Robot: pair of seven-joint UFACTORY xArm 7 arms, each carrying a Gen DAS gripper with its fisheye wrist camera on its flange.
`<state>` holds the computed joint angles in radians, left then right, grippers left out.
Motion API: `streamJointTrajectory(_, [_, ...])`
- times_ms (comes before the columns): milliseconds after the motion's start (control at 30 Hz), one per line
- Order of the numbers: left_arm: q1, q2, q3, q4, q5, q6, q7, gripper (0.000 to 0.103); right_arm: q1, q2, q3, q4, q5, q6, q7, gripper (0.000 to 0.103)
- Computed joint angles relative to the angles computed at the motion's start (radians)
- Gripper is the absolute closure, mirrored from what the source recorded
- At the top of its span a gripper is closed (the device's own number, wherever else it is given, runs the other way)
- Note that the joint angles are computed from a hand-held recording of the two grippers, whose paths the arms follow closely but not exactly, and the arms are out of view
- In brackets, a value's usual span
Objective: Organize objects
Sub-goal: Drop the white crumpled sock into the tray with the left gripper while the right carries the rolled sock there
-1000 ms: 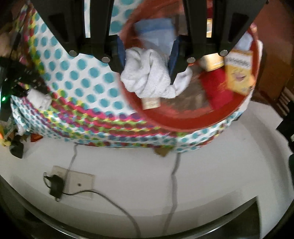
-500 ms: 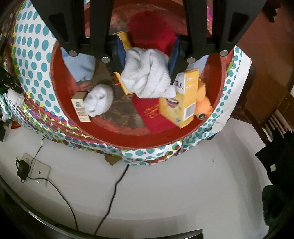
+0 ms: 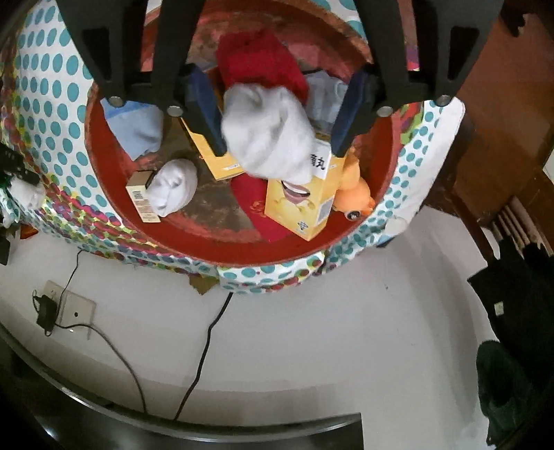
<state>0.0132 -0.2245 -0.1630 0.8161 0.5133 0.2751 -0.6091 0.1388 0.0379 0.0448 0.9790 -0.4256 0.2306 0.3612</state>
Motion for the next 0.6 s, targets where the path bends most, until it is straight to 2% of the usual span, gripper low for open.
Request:
streamJointTrajectory(133, [0.010,-0.029,0.001,-0.025,0.000,-0.012,-0.007,0.030,0.039,0.008,0.073,0.052,0.300,-0.001,-0.204,0.068])
streamJointTrajectory(233, [0.003,-0.048,0.018,-0.047,-0.050,-0.030,0.013,0.030,0.081,0.031,0.122,0.116,0.500,0.034,-0.343,0.068])
streamJointTrajectory(367, [-0.003,-0.054,0.024,-0.052,-0.109,-0.027,0.062,0.030,0.162,0.092,0.148,0.216,0.511,0.070,-0.340,0.068])
streamJointTrajectory(467, [0.006,-0.057,0.008,-0.046,-0.106,-0.010,0.072,0.030,0.219,0.152,0.135,0.296,0.440,0.113,-0.275,0.067])
streamJointTrajectory(600, [-0.002,-0.071,0.011,-0.049,-0.133,-0.004,0.096,0.030,0.299,0.236,0.092,0.400,0.310,0.182,-0.134,0.067])
